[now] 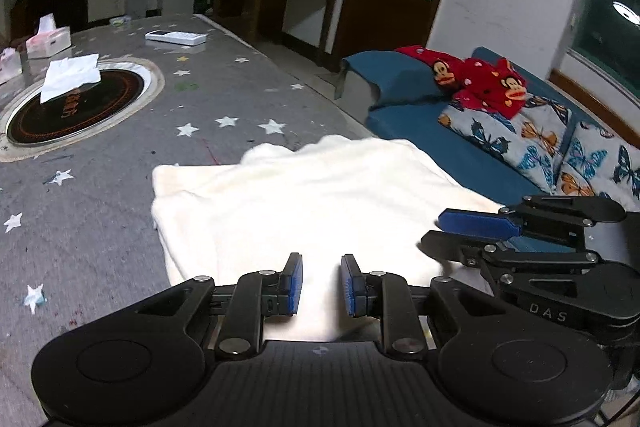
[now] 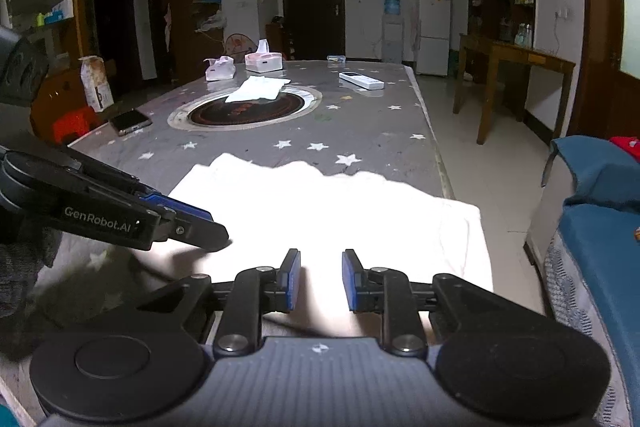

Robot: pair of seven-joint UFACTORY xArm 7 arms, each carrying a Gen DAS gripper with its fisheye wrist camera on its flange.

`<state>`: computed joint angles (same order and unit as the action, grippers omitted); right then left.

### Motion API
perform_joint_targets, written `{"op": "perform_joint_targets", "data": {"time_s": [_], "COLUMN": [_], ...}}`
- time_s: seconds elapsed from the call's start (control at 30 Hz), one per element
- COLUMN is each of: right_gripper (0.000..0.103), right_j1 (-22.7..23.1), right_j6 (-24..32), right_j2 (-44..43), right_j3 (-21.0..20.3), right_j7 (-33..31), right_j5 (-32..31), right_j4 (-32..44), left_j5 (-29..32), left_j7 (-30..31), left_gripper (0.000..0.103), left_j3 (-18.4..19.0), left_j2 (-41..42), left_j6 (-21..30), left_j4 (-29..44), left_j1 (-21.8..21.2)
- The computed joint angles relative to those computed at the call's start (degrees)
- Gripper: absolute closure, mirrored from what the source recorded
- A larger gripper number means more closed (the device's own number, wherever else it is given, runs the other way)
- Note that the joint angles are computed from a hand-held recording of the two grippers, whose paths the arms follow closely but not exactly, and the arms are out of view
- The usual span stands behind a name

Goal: Fold clothes
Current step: 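Press and square the folded sweatshirt edges with both tools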

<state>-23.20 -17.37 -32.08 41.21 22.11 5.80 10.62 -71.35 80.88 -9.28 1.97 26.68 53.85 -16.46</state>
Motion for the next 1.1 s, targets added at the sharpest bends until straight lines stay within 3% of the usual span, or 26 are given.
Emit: {"op": "perform_joint_targets", "data": {"time_s": [0.13, 0.27, 0.63, 0.87, 1.1], "right_gripper": [0.079, 0.077, 0.071, 0.07, 0.07], "right_j1": [-2.16, -2.48, -3.04, -1.73, -7.82], "right_j6": [0.17, 0.71, 2.28, 5.79, -0.56], "right_j2": [-1.67, -5.45, -10.64, -12.66, -6.74], "right_j3": [4.38, 5.13, 4.91, 0.59, 1.6], "right_j7": [2.1, 4.52, 13.15, 16.85, 15.43], "right_j5": [0.9, 0.28, -2.38, -6.5, -8.41], "right_j4": [-1.22, -2.04, -5.25, -6.52, -2.93], "left_j5": [-1.87, -3.64, -4.96, -4.65, -4.55], "left_j7": [2.12, 3.69, 4.14, 3.56, 3.21], "left_gripper": [0.08, 0.077, 0.074, 0.073, 0.071], "left_j3": [-0.25, 0.0, 0.87, 1.02, 1.19], "left_j2": [-0.63, -1.87, -2.76, -2.86, -3.27], "left_j6": [-1.55, -1.59, -1.96, -1.68, -1.88], "left_j4": [-1.12, -2.2, -3.72, -3.8, -4.18], "left_j1": [-0.4, -0.64, -0.93, -0.73, -0.88]}}
